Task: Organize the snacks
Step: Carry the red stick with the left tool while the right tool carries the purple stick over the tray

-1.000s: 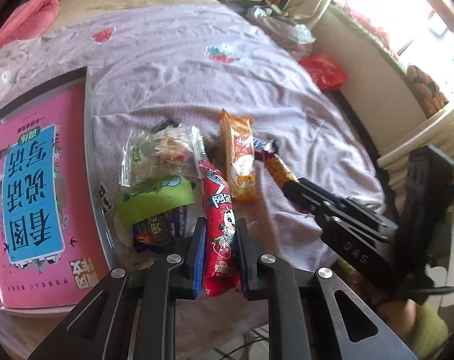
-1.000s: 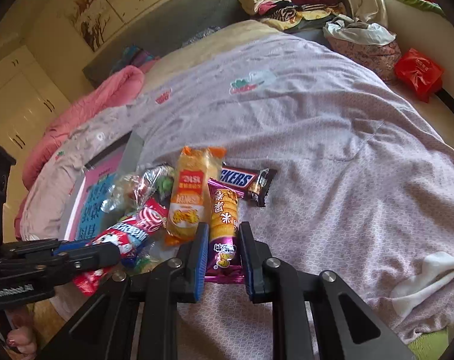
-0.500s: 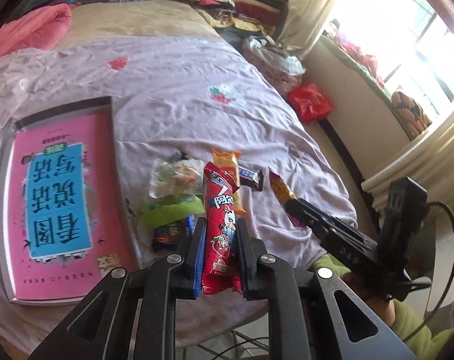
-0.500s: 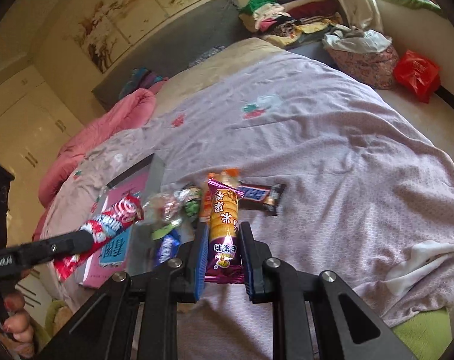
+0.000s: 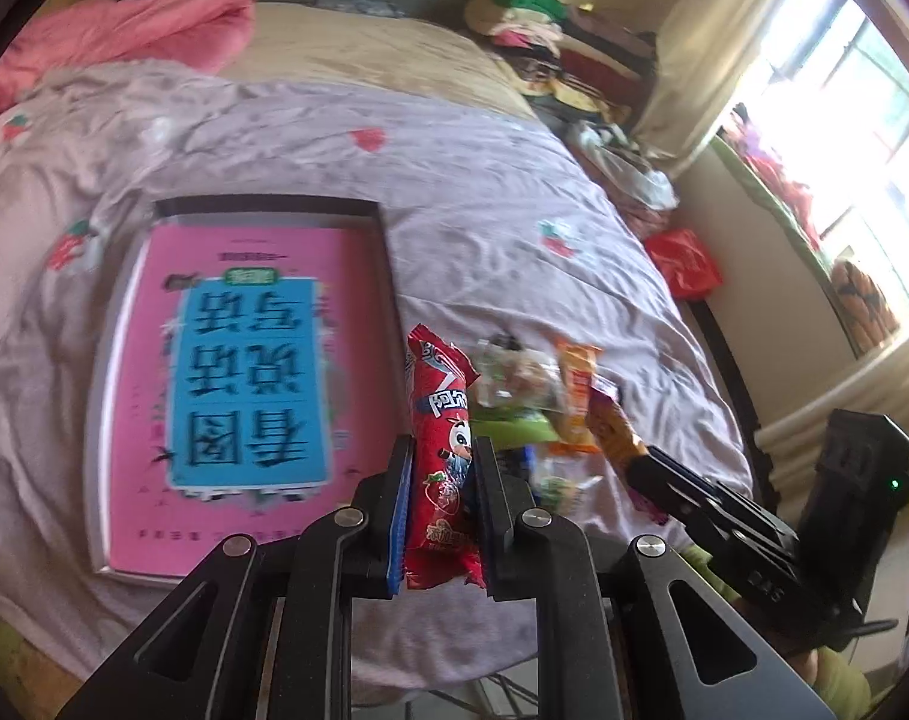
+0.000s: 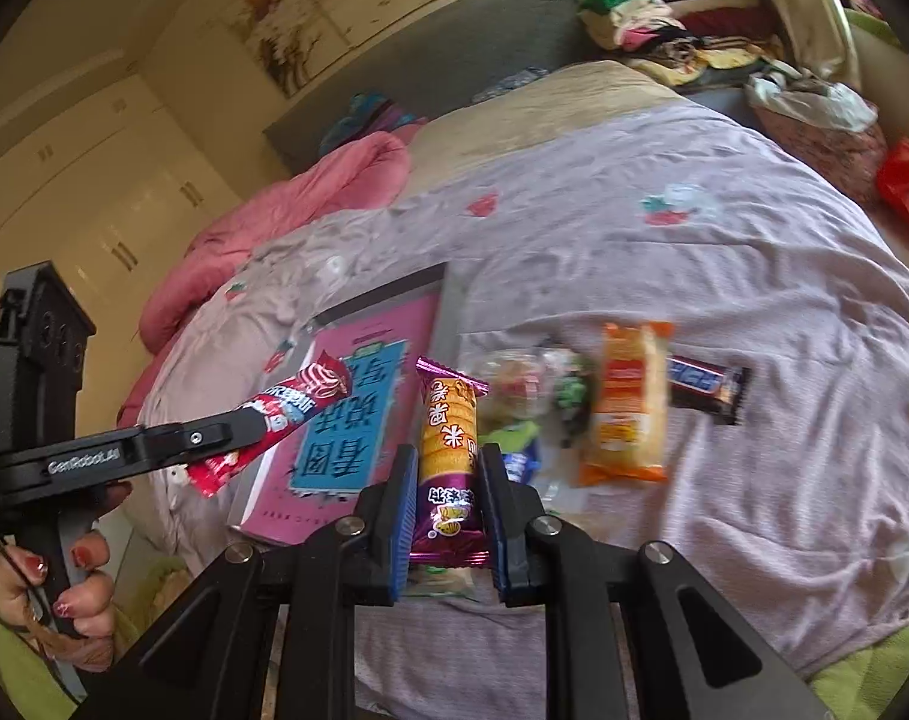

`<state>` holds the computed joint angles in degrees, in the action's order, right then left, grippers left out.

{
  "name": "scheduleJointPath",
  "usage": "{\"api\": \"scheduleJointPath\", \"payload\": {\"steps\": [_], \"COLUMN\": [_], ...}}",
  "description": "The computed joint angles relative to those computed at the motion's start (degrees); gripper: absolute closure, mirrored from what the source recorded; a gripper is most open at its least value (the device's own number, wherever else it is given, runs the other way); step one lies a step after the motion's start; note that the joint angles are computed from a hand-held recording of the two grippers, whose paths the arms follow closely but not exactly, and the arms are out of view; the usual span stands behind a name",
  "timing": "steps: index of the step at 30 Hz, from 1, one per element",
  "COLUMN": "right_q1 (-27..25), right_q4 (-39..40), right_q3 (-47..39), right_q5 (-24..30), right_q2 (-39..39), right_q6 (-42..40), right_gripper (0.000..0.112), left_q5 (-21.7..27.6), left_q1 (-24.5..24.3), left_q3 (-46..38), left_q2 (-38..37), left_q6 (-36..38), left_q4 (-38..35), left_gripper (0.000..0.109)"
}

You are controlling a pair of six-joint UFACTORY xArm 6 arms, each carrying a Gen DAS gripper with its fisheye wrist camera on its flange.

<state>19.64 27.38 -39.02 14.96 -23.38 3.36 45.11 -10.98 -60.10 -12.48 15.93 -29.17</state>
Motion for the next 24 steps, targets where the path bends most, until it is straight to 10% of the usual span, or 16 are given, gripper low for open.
{"api": "scheduleJointPath", "payload": {"steps": [24], "right_q1": [9.95], "right_q4": [-5.77], "right_q3": [-16.39], "right_q5": [1.64], "right_q2": [16.79], "right_q6": [-0.21], "right_gripper": [0.091], "left_q5": [-0.69], "left_q1": [13.11], "left_q3": [2.56], "left_q2": [1.48], "left_q6": [2.80], "left_q4": [-3.42], "left_gripper": [0.090]}}
